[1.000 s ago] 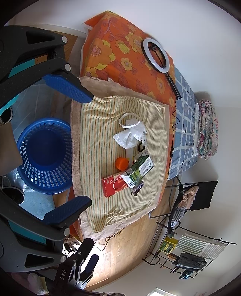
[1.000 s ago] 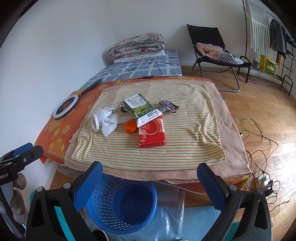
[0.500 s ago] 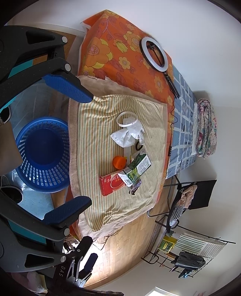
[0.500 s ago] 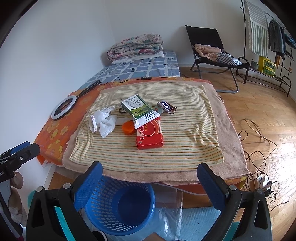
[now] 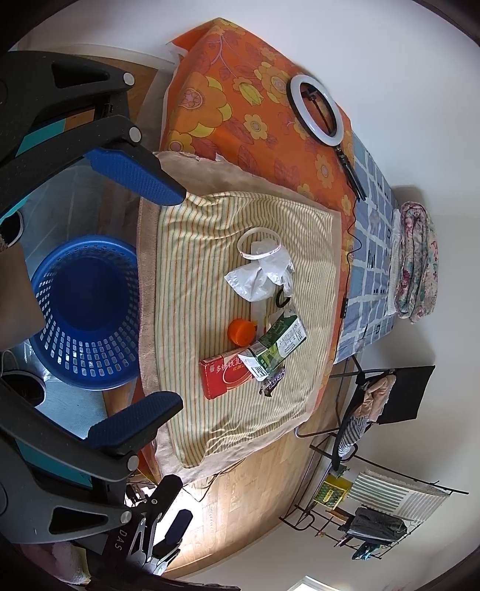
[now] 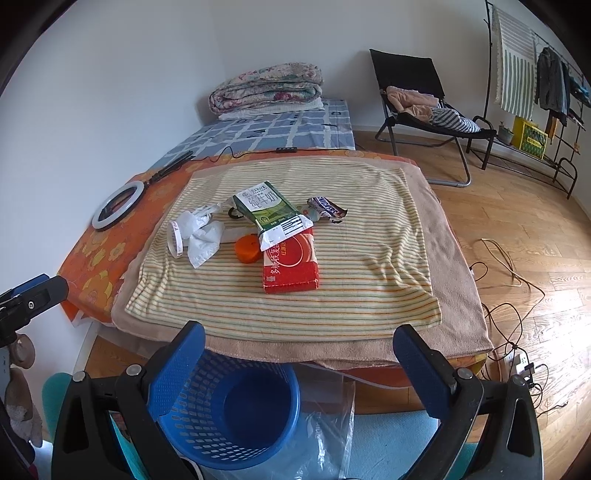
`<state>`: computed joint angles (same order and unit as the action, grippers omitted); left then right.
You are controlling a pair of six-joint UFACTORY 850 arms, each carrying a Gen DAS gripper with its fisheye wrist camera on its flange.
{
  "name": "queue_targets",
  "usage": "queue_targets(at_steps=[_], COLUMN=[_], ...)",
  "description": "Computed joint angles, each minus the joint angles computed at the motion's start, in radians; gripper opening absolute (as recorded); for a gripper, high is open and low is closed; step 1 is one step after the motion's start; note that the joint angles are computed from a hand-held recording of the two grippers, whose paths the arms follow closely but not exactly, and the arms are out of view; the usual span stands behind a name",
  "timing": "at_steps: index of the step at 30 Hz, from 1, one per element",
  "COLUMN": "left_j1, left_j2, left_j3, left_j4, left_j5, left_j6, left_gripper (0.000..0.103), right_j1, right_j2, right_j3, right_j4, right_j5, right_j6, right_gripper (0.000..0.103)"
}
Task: Collect trash
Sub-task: 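Move both tools toward the items on the striped towel, then grasp the green-and-white milk carton with the right tool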
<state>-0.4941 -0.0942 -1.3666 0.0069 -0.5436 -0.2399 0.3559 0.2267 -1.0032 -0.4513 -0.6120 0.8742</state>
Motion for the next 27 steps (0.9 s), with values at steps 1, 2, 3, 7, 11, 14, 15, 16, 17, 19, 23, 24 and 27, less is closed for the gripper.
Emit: queue_targets(at_steps=[1, 2, 3, 7, 11, 14, 15, 16, 17, 19, 23, 24, 27], left_j1=[0.001, 0.002, 0.003, 0.011, 0.028, 0.041, 0.045, 0.049, 0.054, 0.063, 0.08, 0.081, 0.085], left_j2=[-0.005, -0.008, -0.013, -0.032, -0.076, -0.118, -0.132, -0.149, -0.167, -0.207, -0.287, -0.305, -0.334], left_j3=[-0.006, 0.0, 0.003, 0.004, -0.014, -0.038, -0.046, -0.058, -0.07, -0.101, -0.175, -0.194, -0.229], left_j4=[-0.001, -0.002, -0.002, -0.006, -0.027, -0.036, -0.035, -0.033, -0.031, -0.037, -0.075, -0.075, -0.073], left_j5=[-0.003, 0.005, 0.009, 0.022, 0.035, 0.043, 0.046, 0.047, 0.046, 0.041, 0.021, 0.013, -0.002], left_j6=[0.0, 0.002, 0.003, 0.011, 0.032, 0.041, 0.042, 0.045, 0.048, 0.055, 0.086, 0.088, 0.086], left_gripper=[0.102, 0.102, 0.102, 0.102, 0.102, 0.102, 0.102, 0.102, 0.102, 0.102, 0.099, 0.098, 0.091], right_j1=[-0.001, -0.004, -0.007, -0.016, -0.019, -0.033, -0.04, -0.046, -0.052, -0.065, -0.089, -0.092, -0.106], right_j2=[0.001, 0.002, 0.003, -0.005, -0.032, -0.062, -0.075, -0.088, -0.1, -0.128, -0.181, -0.197, -0.246], right_j3=[0.002, 0.005, 0.008, 0.011, 0.007, 0.003, 0.0, -0.002, -0.005, -0.017, -0.044, -0.056, -0.102], right_j4=[-0.004, -0.001, 0.004, 0.014, -0.002, 0.024, 0.032, 0.035, 0.039, 0.054, 0.08, 0.08, 0.139], right_j5=[0.004, 0.012, 0.023, 0.049, 0.066, 0.105, 0.115, 0.125, 0.138, 0.159, 0.196, 0.196, 0.171], right_j6=[0.006, 0.006, 0.002, -0.007, -0.02, -0.064, -0.075, -0.076, -0.08, -0.098, -0.144, -0.153, -0.233], right_gripper=[0.103, 0.103, 0.103, 0.103, 0.103, 0.103, 0.103, 0.103, 0.102, 0.102, 0.1, 0.099, 0.093])
